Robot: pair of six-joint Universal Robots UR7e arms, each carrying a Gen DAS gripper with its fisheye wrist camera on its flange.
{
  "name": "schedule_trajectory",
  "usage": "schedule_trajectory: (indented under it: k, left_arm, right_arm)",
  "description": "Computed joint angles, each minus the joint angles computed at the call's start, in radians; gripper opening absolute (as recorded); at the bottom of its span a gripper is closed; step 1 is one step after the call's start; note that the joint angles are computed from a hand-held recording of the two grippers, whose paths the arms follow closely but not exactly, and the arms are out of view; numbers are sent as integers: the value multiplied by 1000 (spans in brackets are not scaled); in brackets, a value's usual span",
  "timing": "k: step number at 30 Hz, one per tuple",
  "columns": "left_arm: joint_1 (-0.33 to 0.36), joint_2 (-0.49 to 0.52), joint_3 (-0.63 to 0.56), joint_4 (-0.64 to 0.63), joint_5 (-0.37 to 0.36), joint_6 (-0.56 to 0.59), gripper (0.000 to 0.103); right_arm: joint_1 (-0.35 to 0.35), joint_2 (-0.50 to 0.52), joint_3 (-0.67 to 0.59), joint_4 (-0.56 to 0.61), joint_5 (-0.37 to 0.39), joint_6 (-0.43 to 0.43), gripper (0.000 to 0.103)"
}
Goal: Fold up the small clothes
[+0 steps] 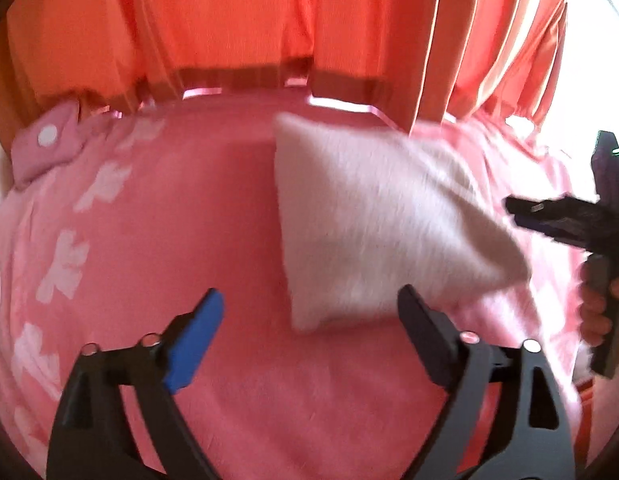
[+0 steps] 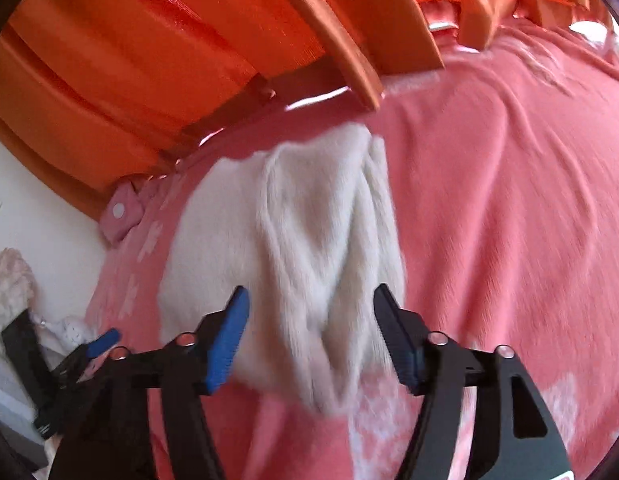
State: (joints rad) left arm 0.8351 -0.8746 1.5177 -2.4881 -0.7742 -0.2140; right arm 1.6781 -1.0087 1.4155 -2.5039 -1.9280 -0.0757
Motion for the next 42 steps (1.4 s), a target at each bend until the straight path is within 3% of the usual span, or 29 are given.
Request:
schedule_trajectory:
  k: [3,4,5,6,8,10,11,13,15,16,19,24,28,33,36,38,40,42]
  left_arm:
    - [5,61,-77,6,16,12,89]
    - [11,87,-113,31,20,0,89]
    - [17,98,-132,47,17,-6,89]
    - [23,114,-156,65,15,-15,89]
    - [27,130,-175,64,17,-12,89]
    - [31,146,-183,56,30,4,89]
    - [33,155,-187,59,31,3,89]
    - [42,166,-198,84,22,-16,89]
    - [59,180,-220,131,-5,-50,90]
    - [63,183,-222,142,-12,-65,90]
    - [62,178,-203,129,-2,-70,90]
    - [54,170,-193,138,10,-80,90]
    - [48,166,-187,154,18,-94,90]
    - [36,154,-171,189,26,-111,90]
    - [34,125,-141,151,0,-85,92]
    - [50,104,-130,95,-75,-79,95]
    - [74,93,-138,69,-158,-107,95]
    - [103,97,-164,68,-230,-164,95]
  right_arm:
    - [-6,144,-171,103,-78,31,69]
    - [-3,166,-195,111,-91,17,54]
    - [0,181,-221,120,-74,0,23]
    - [3,179,-226,106,-57,-18,15]
    - [22,142,-198,-14,41,-90,12]
    - [26,116,-163,-93,62,-131,11]
    - [15,128,-170,-91,38,-123,11]
    - [-15,178,-221,26,-74,-86,11]
    - [-44,187,-214,48,-75,-63,10]
    - [-48,164,-184,16,-38,-66,11]
    - [-26,99,-123,-4,-33,-30,22]
    - [8,-25,39,-41,-23,-65,22]
    - [25,-14,81,31,-188,-105,22]
    - [11,-29,81,82,-173,-52,22]
    - [26,-58,92,23,-151,-62,35]
    - [22,-68,105,-51,-141,-60,69]
    - [4,-71,104,-72,-115,-34,72]
    - [-35,-63,71,-11,-41,37,72]
